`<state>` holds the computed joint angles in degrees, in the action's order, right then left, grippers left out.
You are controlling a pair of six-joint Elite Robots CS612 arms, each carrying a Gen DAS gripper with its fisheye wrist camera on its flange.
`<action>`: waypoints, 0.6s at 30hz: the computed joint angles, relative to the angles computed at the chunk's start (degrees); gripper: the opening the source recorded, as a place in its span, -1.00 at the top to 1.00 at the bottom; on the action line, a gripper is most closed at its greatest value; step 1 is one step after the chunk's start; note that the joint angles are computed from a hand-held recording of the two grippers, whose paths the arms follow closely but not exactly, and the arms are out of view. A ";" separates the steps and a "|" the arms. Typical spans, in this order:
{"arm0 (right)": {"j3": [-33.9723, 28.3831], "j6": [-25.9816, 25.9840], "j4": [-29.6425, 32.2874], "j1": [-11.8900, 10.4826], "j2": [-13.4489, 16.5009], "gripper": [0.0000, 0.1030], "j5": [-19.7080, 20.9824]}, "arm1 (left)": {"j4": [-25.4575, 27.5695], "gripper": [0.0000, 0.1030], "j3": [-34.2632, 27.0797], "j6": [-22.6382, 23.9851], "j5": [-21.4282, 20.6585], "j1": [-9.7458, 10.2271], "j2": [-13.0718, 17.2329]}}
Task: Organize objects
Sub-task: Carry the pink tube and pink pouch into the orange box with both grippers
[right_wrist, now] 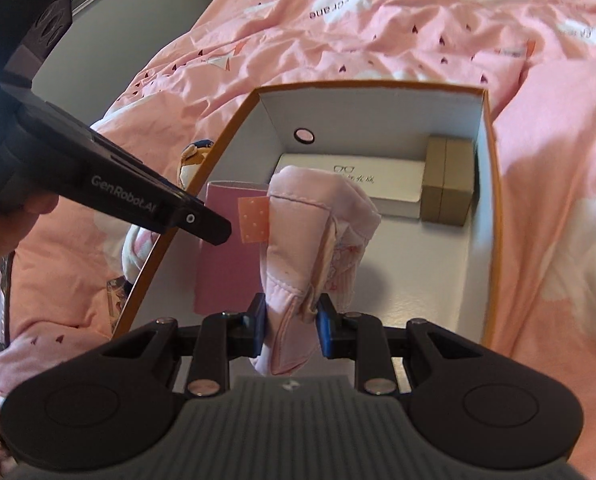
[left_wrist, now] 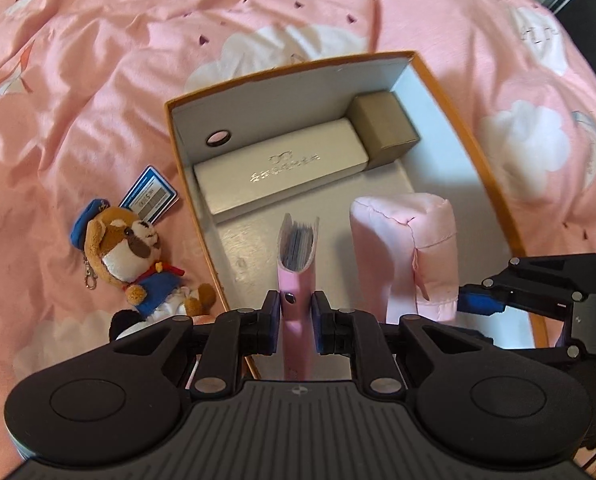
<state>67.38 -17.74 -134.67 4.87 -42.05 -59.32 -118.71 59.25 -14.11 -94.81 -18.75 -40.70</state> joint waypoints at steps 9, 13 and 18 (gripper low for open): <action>-7.13 2.40 7.98 0.43 4.89 0.48 3.37 | 7.89 0.64 -7.68 -0.75 3.44 -0.18 4.07; -9.09 0.96 9.02 0.89 6.21 0.47 2.82 | 9.57 0.63 -10.05 -1.36 5.14 -0.24 5.40; -9.69 0.25 7.38 1.22 6.70 0.47 1.78 | 12.94 0.61 -12.70 -2.59 4.60 0.18 7.04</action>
